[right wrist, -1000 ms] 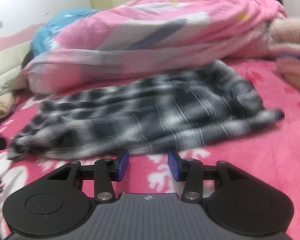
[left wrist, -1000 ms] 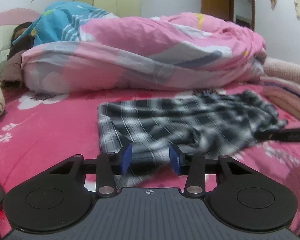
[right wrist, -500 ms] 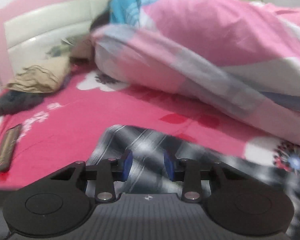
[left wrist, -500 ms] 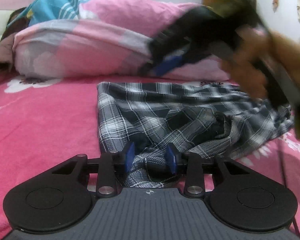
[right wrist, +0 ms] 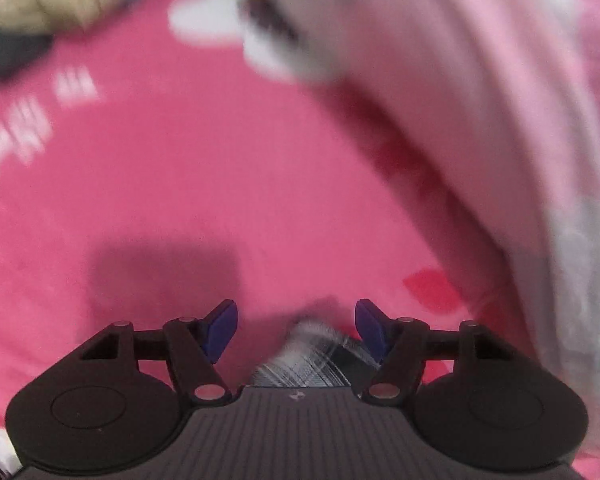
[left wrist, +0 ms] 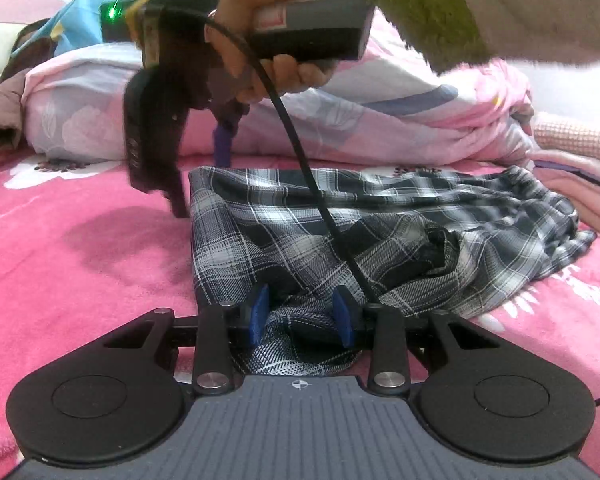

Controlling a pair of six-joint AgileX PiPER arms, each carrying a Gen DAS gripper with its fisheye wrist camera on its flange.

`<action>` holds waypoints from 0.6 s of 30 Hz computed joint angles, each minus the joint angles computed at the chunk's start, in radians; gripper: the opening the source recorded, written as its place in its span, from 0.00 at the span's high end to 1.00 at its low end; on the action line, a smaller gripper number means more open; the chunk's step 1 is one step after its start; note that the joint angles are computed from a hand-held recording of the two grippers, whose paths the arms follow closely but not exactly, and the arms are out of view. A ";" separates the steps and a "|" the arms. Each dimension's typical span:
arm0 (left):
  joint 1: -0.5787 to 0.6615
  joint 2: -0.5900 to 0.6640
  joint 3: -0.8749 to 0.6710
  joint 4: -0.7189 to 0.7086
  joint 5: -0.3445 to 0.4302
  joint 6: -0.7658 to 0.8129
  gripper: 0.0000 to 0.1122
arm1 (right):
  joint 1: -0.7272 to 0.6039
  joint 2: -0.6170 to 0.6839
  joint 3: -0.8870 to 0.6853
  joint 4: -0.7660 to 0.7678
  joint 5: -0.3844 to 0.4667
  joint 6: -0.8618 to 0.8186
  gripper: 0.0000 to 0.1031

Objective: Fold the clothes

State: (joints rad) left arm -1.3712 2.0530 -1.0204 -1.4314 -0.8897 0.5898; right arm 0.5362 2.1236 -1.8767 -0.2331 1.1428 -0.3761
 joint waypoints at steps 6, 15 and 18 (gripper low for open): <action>0.017 0.002 0.003 0.017 0.008 -0.004 0.69 | 0.053 -0.014 0.044 -0.158 0.024 0.019 0.85; 0.015 0.001 0.012 0.023 0.003 -0.009 0.69 | 0.091 -0.159 0.380 -0.337 -0.381 0.339 0.89; 0.017 0.000 0.018 0.034 0.004 -0.023 0.69 | 0.020 -0.232 0.456 -0.200 -0.574 0.342 0.84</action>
State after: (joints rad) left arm -1.3541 2.0530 -1.0019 -1.3972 -0.8860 0.5665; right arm 0.5558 1.8913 -1.4204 -0.4333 0.5689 -0.0338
